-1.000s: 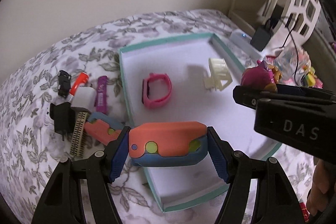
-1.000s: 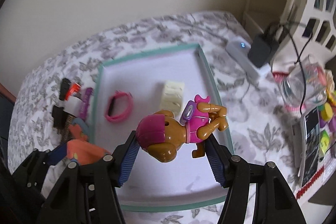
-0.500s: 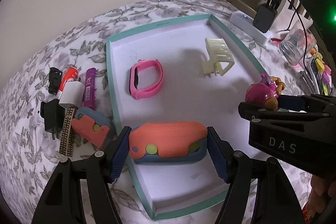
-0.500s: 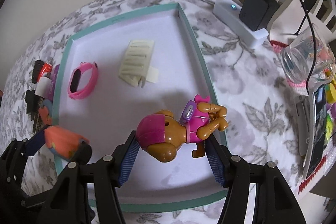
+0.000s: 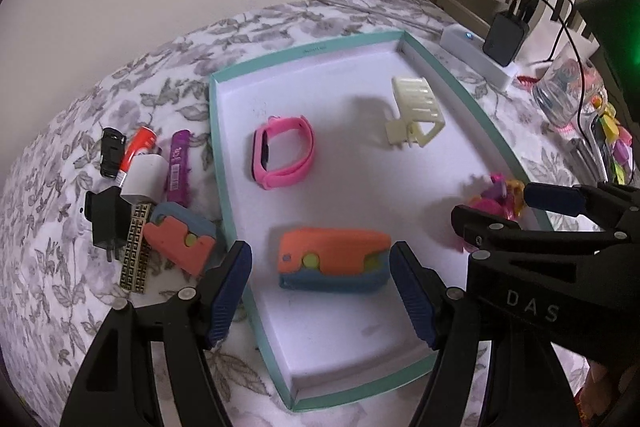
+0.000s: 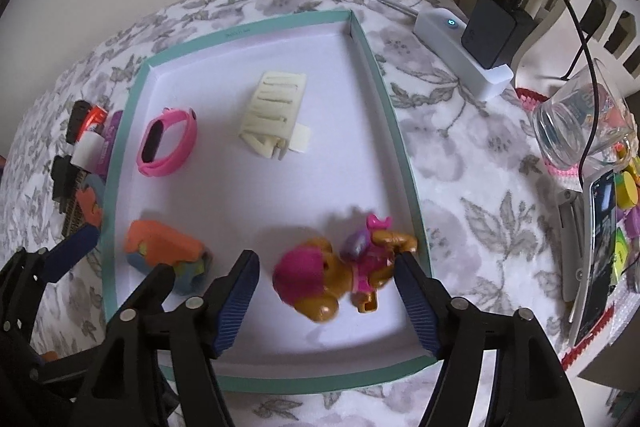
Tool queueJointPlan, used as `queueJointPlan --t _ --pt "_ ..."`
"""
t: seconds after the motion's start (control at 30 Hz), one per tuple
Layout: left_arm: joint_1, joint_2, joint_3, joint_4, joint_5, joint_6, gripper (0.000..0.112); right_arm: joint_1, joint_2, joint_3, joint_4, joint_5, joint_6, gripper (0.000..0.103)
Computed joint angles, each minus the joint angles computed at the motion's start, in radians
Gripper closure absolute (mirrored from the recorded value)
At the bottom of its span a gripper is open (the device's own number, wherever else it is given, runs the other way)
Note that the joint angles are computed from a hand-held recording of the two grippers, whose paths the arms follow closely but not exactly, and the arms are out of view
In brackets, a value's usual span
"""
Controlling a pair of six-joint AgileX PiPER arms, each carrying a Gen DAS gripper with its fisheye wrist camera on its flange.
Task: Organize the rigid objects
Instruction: 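Carry orange-and-blue toy into tray with left gripper while right gripper places dog figure, then lift both open grippers out of the tray back toward the pile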
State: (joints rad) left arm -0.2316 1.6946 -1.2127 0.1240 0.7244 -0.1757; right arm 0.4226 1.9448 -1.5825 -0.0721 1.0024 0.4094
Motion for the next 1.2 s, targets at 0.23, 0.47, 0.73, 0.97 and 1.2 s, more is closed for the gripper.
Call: queueJointPlan --t 0.23,0.47,0.73,0.97,1.2 --pt "0.036 -0.020 0.008 -0.031 -0.022 0.013 0.034 -0.031 -0.026 0.019 0.057 -0.049 -0.026 0.023" --pt "0.111 -0.054 0.021 -0.025 -0.039 0.006 0.020 -0.067 -0.018 0.039 0.108 -0.134 -0.011 0.022" --pt "0.217 -0.060 -0.011 0.040 -0.048 -0.083 0.020 -0.084 0.004 0.017 0.158 -0.202 -0.051 0.000" --pt "0.268 -0.030 -0.051 0.051 -0.038 -0.142 0.013 -0.053 0.024 -0.030 0.101 -0.212 -0.064 0.000" --pt "0.389 -0.039 -0.070 0.043 -0.039 -0.183 0.009 -0.014 0.017 -0.068 0.141 -0.289 -0.125 0.000"
